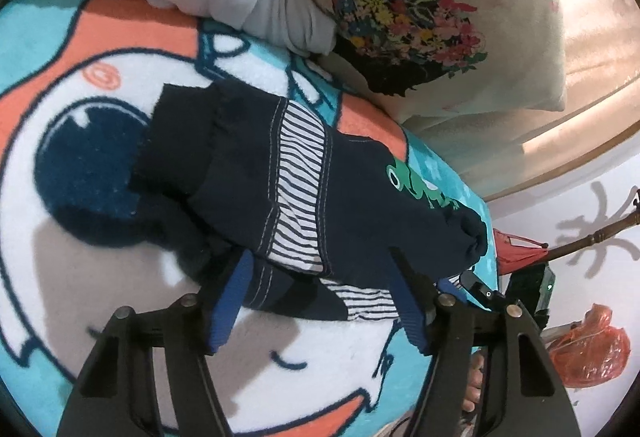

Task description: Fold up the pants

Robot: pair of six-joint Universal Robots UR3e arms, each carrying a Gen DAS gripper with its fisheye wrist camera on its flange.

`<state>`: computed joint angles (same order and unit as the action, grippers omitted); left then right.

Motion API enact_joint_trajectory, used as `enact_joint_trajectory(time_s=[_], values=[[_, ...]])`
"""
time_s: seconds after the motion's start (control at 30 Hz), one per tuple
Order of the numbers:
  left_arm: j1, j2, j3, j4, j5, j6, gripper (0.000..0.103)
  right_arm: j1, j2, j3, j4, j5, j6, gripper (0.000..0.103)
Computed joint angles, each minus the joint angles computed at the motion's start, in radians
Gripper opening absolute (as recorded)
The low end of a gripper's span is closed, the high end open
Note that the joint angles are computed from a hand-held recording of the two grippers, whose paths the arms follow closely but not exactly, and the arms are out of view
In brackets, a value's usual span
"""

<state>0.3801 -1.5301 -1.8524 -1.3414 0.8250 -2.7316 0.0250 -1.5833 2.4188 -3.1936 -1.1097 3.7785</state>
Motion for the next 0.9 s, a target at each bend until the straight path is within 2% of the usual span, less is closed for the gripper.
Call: enact_joint_trajectory(time_s=[0.17,0.3,0.37,0.4,0.43,0.47,0.5,0.53,0.6,0.67,0.7,0.73,0.8,0.9], values=[[-0.014,-0.068,0.036,0.038,-0.025,-0.04,0.065,-0.042,-0.003,0.033,-0.049,0.028,0.032,0.076],[-0.049,-0.125,0.067,0.074,0.011,-0.09,0.064,-0.083,0.002,0.068,-0.102,0.049,0.073,0.076],[-0.06,-0.118,0.043,0.138,0.03,-0.123,0.037,-0.11,-0.008,0.094,-0.124,0.054,0.095,0.074],[-0.062,-0.114,0.033,0.158,0.038,-0.127,0.01,-0.117,-0.013,0.101,-0.131,0.05,0.108,0.069],[-0.055,-0.116,0.035,0.141,0.029,-0.112,0.002,-0.116,-0.013,0.102,-0.134,0.035,0.119,0.059],[-0.043,-0.113,0.027,0.132,0.013,-0.1,0.002,-0.113,-0.019,0.101,-0.122,0.007,0.125,0.051],[-0.032,-0.099,0.01,0.142,0.008,-0.098,0.002,-0.109,-0.028,0.094,-0.094,-0.015,0.123,0.038],[-0.024,-0.083,-0.004,0.145,0.005,-0.088,0.002,-0.119,-0.032,0.097,-0.079,-0.011,0.113,0.035],[-0.009,-0.056,-0.021,0.137,-0.005,-0.063,0.002,-0.17,-0.049,0.151,-0.13,0.063,0.105,0.035],[-0.001,-0.031,-0.029,0.132,-0.012,-0.048,0.002,-0.21,-0.092,0.191,-0.137,0.152,0.081,0.043],[0.003,-0.023,-0.028,0.129,-0.016,-0.045,0.002,-0.228,-0.112,0.205,-0.127,0.206,0.07,0.061],[0.004,-0.016,-0.028,0.134,-0.021,-0.048,0.002,-0.237,-0.122,0.214,-0.122,0.247,0.061,0.073],[0.005,-0.008,-0.024,0.146,-0.037,-0.058,0.002,-0.209,-0.11,0.199,-0.115,0.273,0.061,0.074],[0.007,0.002,-0.025,0.159,-0.051,-0.072,0.002,-0.155,-0.002,0.15,-0.16,0.296,0.091,0.074]])
